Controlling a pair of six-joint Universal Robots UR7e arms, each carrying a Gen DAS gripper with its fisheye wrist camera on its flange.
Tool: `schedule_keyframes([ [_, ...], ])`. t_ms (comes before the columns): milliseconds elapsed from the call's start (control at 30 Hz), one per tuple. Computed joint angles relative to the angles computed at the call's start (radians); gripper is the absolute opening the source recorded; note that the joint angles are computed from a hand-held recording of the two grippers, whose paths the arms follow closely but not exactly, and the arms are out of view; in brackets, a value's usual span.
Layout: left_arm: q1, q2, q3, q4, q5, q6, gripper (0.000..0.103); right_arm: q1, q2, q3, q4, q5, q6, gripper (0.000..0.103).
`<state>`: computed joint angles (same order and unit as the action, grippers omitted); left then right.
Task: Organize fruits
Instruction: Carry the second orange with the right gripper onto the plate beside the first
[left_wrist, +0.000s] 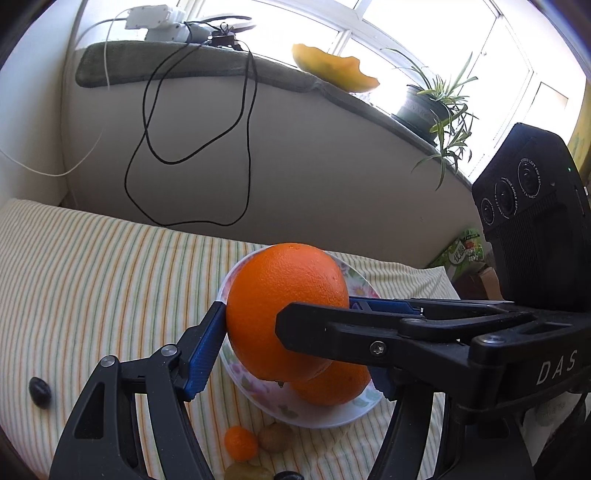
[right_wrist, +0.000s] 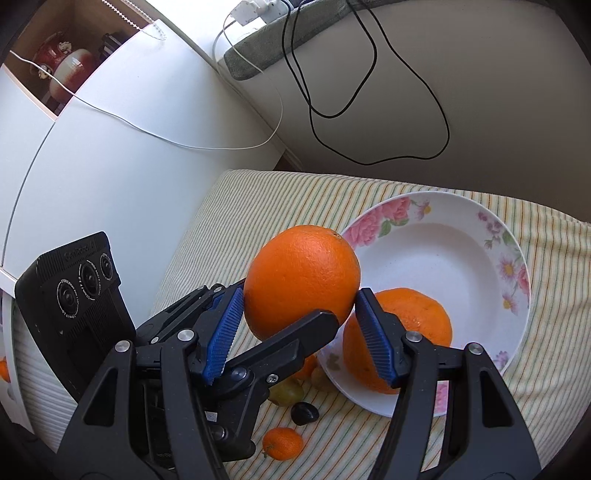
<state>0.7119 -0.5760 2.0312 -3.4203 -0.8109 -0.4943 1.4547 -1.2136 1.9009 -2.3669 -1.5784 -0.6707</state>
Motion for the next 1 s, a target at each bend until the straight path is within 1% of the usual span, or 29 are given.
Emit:
schedule_keyframes([
  [233, 0.041, 0.018, -0.066, 0.042, -0.029, 0.041, 0.068, -0.012, 0.049, -0.064, -0.003, 0.003, 0.014, 0.066],
  [500, 0.067, 0.041, -0.106, 0.070, -0.060, 0.042, 0.067, -0.020, 0.105, -0.120, -0.008, -0.007, 0.033, 0.066],
  [567, 0.074, 0.051, -0.131, 0.091, -0.068, 0.045, 0.067, -0.026, 0.116, -0.130, -0.007, -0.006, 0.040, 0.066],
  [833, 0.079, 0.061, -0.154, 0.119, -0.073, 0.044, 0.067, -0.034, 0.138, -0.151, -0.005, -0.002, 0.066, 0.066],
  [1000, 0.083, 0.055, -0.157, 0.141, -0.071, 0.036, 0.068, -0.040, 0.125, -0.139, -0.009, -0.001, 0.060, 0.066],
])
